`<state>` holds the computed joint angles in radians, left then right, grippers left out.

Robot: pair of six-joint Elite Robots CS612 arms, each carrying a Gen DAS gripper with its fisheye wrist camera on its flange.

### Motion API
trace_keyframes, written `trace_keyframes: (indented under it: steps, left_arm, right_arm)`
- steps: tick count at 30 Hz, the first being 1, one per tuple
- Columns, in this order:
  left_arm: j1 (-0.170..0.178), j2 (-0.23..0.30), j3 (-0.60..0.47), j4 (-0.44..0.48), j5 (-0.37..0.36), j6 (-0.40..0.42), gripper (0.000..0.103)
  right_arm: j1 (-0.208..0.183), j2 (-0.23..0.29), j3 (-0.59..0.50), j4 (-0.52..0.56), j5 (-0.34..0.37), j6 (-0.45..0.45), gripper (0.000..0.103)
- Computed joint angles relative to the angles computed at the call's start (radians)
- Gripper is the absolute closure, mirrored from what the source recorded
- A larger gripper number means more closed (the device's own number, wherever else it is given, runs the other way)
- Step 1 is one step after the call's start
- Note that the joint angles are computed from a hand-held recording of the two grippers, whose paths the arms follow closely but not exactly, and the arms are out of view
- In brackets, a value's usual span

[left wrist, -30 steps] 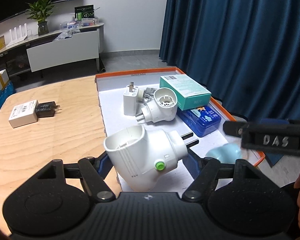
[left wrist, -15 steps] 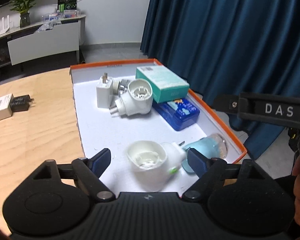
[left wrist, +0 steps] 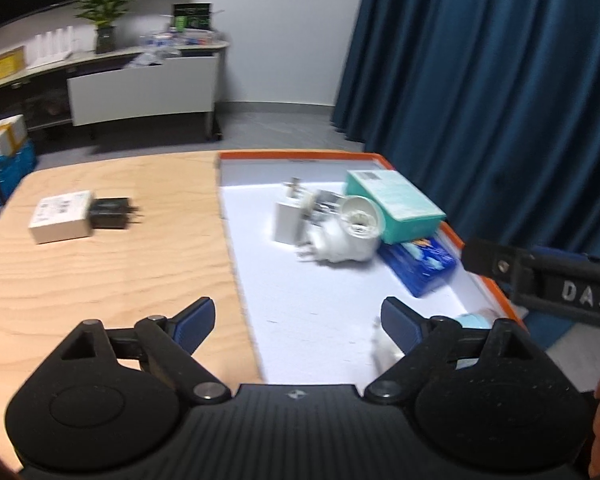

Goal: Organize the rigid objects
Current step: 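Move both tools back toward the small white box and black charger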

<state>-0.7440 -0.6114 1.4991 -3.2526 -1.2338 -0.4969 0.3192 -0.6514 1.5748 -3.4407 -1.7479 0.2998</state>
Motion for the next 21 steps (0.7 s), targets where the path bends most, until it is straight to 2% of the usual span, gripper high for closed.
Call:
trace_keyframes:
  steps: [9,21]
  left_arm:
    - [0.017,-0.023,0.024,0.044,0.084,-0.065,0.011]
    - [0.037,-0.039,0.046,0.056,0.135,-0.111,0.010]
  right_arm:
    - [0.015,0.020,-0.050,0.026,0.055,-0.034,0.008]
    - [0.038,0.048,-0.122,0.077,0.117,-0.085,0.008]
